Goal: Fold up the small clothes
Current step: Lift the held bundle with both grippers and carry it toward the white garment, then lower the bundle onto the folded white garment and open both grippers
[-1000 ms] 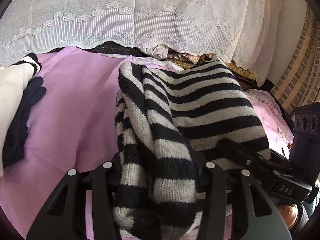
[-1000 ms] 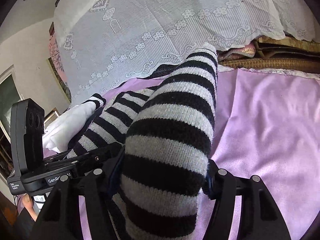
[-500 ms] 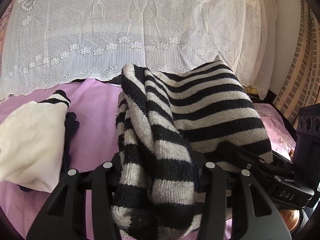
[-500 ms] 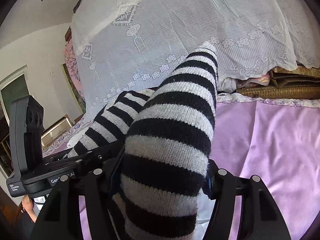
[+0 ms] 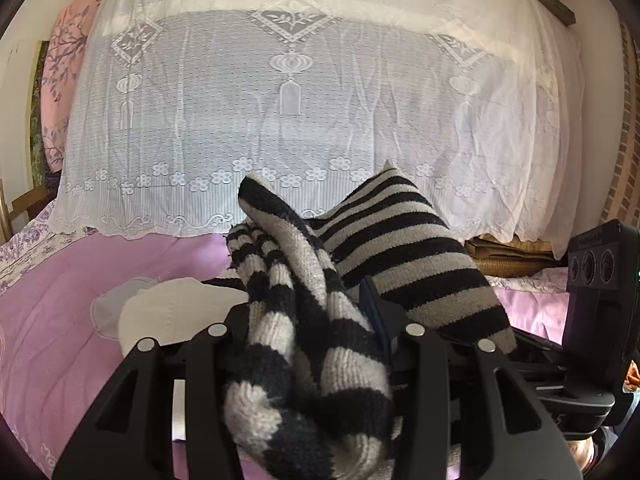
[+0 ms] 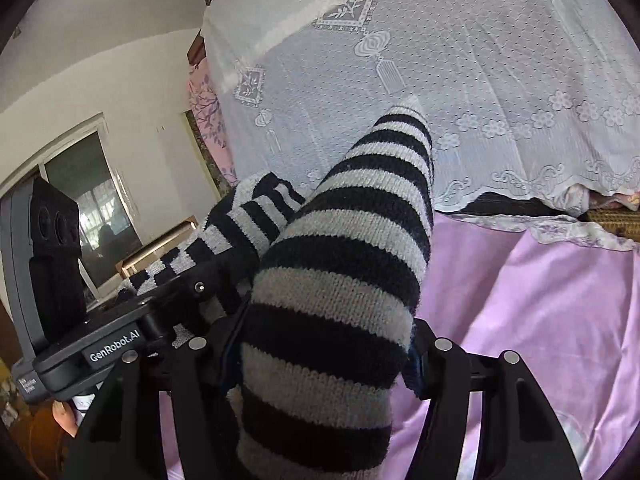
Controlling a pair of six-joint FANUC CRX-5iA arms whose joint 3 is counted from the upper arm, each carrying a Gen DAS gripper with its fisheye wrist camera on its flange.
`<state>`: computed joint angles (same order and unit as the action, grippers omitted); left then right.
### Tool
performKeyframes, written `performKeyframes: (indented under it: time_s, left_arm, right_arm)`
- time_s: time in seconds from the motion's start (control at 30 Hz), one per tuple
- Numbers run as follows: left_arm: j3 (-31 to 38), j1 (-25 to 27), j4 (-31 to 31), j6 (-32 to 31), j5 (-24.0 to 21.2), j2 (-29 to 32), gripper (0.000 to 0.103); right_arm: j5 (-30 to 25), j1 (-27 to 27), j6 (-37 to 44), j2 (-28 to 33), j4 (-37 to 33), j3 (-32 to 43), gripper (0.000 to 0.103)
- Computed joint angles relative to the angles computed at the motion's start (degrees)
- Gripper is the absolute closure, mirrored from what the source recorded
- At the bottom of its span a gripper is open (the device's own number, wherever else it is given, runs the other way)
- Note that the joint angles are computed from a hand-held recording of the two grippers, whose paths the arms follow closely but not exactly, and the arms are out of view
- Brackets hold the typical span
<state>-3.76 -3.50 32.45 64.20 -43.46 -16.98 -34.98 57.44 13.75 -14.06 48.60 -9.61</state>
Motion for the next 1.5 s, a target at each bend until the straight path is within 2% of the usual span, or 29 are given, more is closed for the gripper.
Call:
performKeyframes:
  time_s: [0.07,0.13,0.2,0.3,0.4,0.5,0.63,0.77,0.87,0.93,1.0,1.03,1.17,1.3,1.43,1.5]
  left_arm:
    - [-0.5,2.8,3.7,-1.5,-0.2,1.2,0.061]
    - [0.0,5.0,4.4,-1.4,-1.7,2.9,0.061]
    - [-1.2,6.9,7.1,-3.3,-2.4,3.8,0.061]
    - [-4.3,8.5,12.2,-7.2,-0.6,3.4,0.062]
    - [-3.9,8.3,11.5,-7.3,1.9,3.1,0.064]
    - [-2.4,8.6,13.1,-8.4,2.7,3.9,0.064]
    - [0.0,8.6,11.6,-8.7,4.0,5.6,0.064]
    - [1.6,9.2,6.0,-4.4,2.5,7.7,0.062]
    - [1.0,9.7,2.2,-1.2,1.5,8.8,0.062]
    - [0.5,9.9,-0.9,0.5,2.0,8.7,0.060]
    - [-0.4,10.5,-0.1,0.1,1.4,8.6,0.056]
    - [-0.8,11.0,0.3,0.1,1.2,8.4,0.053]
    - [-2.9,12.0,0.0,1.3,1.7,7.5,0.040]
    - [-4.2,13.0,2.5,1.7,1.0,7.3,0.037]
    - [-3.0,11.7,-2.2,3.7,2.2,6.7,0.037]
    - [-2.7,11.3,-3.5,4.2,2.6,6.4,0.035]
  right_arm:
    - [1.2,-1.0,1.9,3.5,-3.7,3.5,0.041]
    - [0.7,-1.5,5.3,6.7,-8.2,7.1,0.042]
    - [1.1,-1.7,5.9,8.5,-9.2,8.2,0.042]
    - [3.7,-2.0,3.7,9.6,-6.7,8.1,0.043]
    - [4.4,-1.5,2.5,10.8,-2.1,8.4,0.043]
    - [6.3,-2.3,2.5,11.8,-0.9,9.5,0.043]
    - [8.1,-3.9,4.2,13.9,-0.7,11.8,0.043]
    - [7.0,-4.9,11.1,16.6,-10.4,14.7,0.043]
    - [6.1,-5.4,9.1,16.8,-10.2,12.7,0.042]
    - [6.3,-6.4,12.1,16.6,-17.0,13.2,0.040]
    - [5.7,-7.7,19.2,17.1,-29.3,16.0,0.039]
    - [5.5,-8.0,21.1,17.3,-32.4,16.7,0.035]
    - [4.6,-6.9,21.4,17.8,-30.2,16.3,0.030]
    - [2.4,-7.0,21.8,18.4,-31.6,17.8,0.021]
    - [-2.4,-6.5,21.5,18.8,-31.2,20.4,0.018]
    - [-5.3,-5.3,20.3,18.9,-27.2,21.3,0.018]
